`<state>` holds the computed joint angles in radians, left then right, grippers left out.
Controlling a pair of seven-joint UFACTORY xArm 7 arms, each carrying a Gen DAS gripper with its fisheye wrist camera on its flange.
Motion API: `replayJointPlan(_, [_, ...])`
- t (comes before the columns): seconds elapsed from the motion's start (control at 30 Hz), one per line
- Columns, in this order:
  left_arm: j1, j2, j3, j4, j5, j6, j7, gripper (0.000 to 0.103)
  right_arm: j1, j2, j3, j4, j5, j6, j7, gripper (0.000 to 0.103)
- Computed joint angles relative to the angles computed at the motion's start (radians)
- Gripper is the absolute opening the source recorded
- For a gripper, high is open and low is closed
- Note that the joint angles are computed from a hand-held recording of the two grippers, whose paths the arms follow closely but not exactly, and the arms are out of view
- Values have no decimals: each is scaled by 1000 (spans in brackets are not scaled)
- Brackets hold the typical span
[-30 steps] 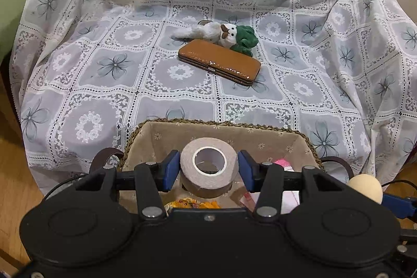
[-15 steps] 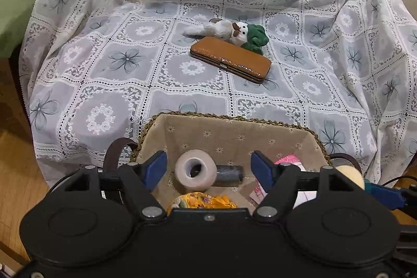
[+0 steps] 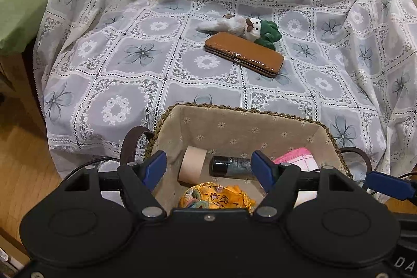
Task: Organize soft objects
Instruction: 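Open both grippers to drop the tape roll and peg doll into the basket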
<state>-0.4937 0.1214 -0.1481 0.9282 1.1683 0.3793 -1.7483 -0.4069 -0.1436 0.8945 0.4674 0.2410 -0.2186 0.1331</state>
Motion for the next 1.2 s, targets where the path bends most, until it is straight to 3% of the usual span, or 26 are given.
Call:
replayJointPlan(0.3, [-4, -2, -3, -5, -2, 6, 2, 67, 5, -11, -14, -8, -12, 8, 18, 69])
replayJointPlan(1.0, [-5, -10, -10, -16, -45, 31, 53, 68, -89, -24, 51, -9, -130, 24, 138, 70])
replayJointPlan(1.2, [-9, -12, -13, -15, -39, 45, 51, 75, -109, -27, 64, -8, -153, 25, 161, 71])
